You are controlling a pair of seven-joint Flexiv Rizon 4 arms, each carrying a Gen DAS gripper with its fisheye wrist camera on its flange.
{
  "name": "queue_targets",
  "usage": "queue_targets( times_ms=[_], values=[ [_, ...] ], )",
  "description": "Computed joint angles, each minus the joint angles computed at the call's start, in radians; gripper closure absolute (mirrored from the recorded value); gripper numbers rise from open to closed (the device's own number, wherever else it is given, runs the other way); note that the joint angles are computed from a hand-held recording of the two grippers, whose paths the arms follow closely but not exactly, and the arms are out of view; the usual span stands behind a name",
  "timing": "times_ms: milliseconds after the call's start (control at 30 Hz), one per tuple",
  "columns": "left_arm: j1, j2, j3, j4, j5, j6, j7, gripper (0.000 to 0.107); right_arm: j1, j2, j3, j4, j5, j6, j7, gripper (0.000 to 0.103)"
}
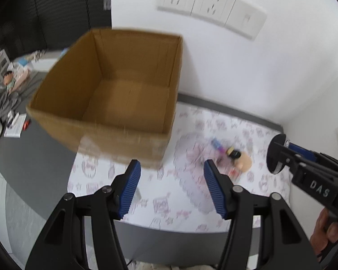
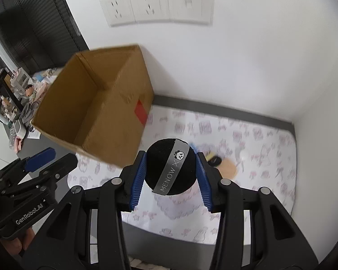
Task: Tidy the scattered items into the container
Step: 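Lift the frosted cup with the left tool while the right tool carries the compact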
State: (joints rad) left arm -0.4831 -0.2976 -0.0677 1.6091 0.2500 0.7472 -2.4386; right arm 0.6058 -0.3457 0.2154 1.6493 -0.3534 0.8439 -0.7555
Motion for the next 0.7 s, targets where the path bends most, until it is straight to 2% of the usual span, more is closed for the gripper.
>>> queue_targets(
  times_ms=[100,300,500,700],
  values=[
    [0.008,-0.006,-0.012,0.058,-0.048,0.024,0.009,0.049,-0.007,-0.005,0.013,0.034,0.031,0.005,-0.007,0.058],
    [0.000,-0.037,-0.001,0.137,-0.052,0.049,-0.018,0.049,-0.017,-0.040,0.035,0.081,0.094,0.025,-0.042,0.058],
    [-0.003,-0.074,0.027,0.242,-0.038,0.151,-0.087,0.049,-0.007,-0.098,0.041,0.078,0.119,0.026,-0.097,0.058],
    [0.000,-0.131,0.037,0.280,-0.049,0.214,-0.094,0.049,0.010,-0.171,0.034,0.064,0.129,0.051,-0.122,0.058]
  ],
)
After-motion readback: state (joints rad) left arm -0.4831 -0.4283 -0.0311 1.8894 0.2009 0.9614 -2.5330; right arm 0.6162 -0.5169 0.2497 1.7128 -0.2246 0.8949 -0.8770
